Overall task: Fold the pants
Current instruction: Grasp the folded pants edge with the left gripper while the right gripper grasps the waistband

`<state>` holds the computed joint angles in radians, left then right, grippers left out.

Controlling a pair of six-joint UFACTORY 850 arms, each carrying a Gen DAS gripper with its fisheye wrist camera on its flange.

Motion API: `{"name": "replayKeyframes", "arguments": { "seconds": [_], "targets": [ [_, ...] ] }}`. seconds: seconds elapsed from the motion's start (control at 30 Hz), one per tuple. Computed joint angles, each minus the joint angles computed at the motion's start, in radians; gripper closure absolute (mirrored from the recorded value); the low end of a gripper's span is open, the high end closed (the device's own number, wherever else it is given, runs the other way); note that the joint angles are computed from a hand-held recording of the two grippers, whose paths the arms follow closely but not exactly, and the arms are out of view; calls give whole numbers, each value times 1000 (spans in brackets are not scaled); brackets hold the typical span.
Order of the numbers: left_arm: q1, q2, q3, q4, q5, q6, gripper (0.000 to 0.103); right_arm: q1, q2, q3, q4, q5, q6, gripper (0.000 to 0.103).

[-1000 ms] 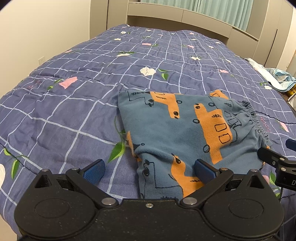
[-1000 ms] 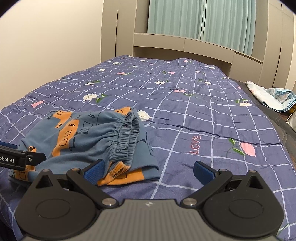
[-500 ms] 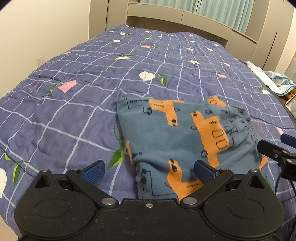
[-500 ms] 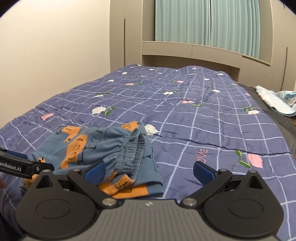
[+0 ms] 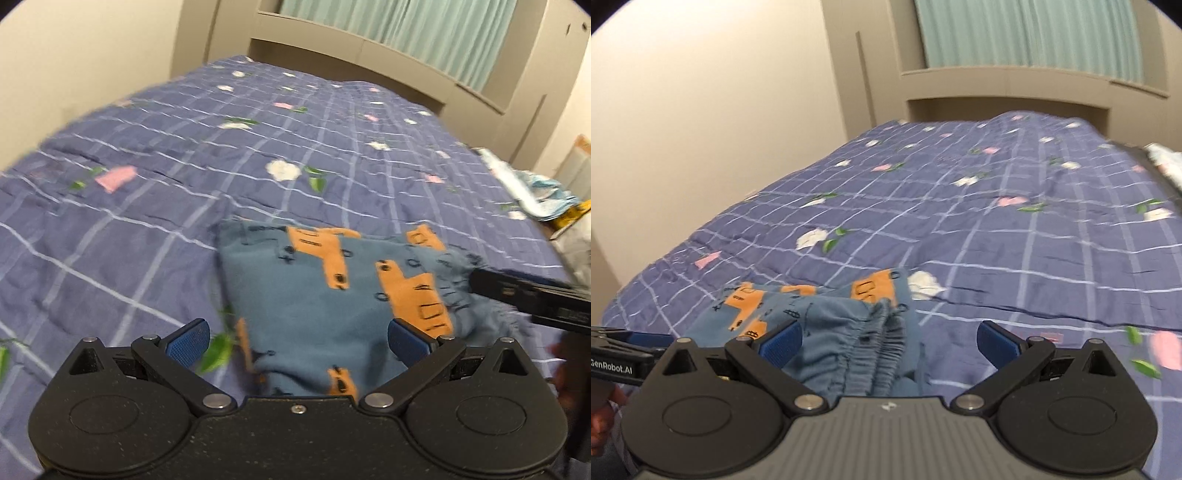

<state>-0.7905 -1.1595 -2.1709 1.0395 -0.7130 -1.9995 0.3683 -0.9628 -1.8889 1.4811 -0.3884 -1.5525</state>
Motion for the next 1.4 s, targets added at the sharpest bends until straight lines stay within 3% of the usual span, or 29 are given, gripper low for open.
{"name": "replayKeyframes", "arguments": {
  "seconds": [0.07, 0.13, 0.27, 0.4, 0.53, 0.73, 1.07, 1.23, 1.4],
  "targets": [
    [7, 30, 68, 79, 85, -111, 1, -7, -52, -79, -115, -47, 132, 0],
    [10, 37, 92, 116, 118, -174, 1, -15, -104, -160, -217, -113, 250, 0],
    [11, 24, 84, 113, 110, -168, 1, -29, -181, -281, -346, -220, 401, 0],
    [9, 9, 70, 107, 84, -142, 1, -44, -190, -271, -266, -256, 346, 0],
    [-1, -22, 19, 81, 32, -67, 1, -53, -172, -225, -182, -260, 266, 0],
    [7, -9, 31, 43, 57, -50, 1, -59, -153, -192, -135, -265, 260, 1],
    [10, -13, 15, -11, 58, 31, 1, -57, -96, -84, 1, -218, 164, 26],
    [16, 6, 36, -34, 79, 34, 1, -57, -76, -43, 65, -219, 129, 34],
    [23, 42, 96, -2, 114, -63, 1, -55, -64, -19, 103, -215, 96, 38]
  ]
}}
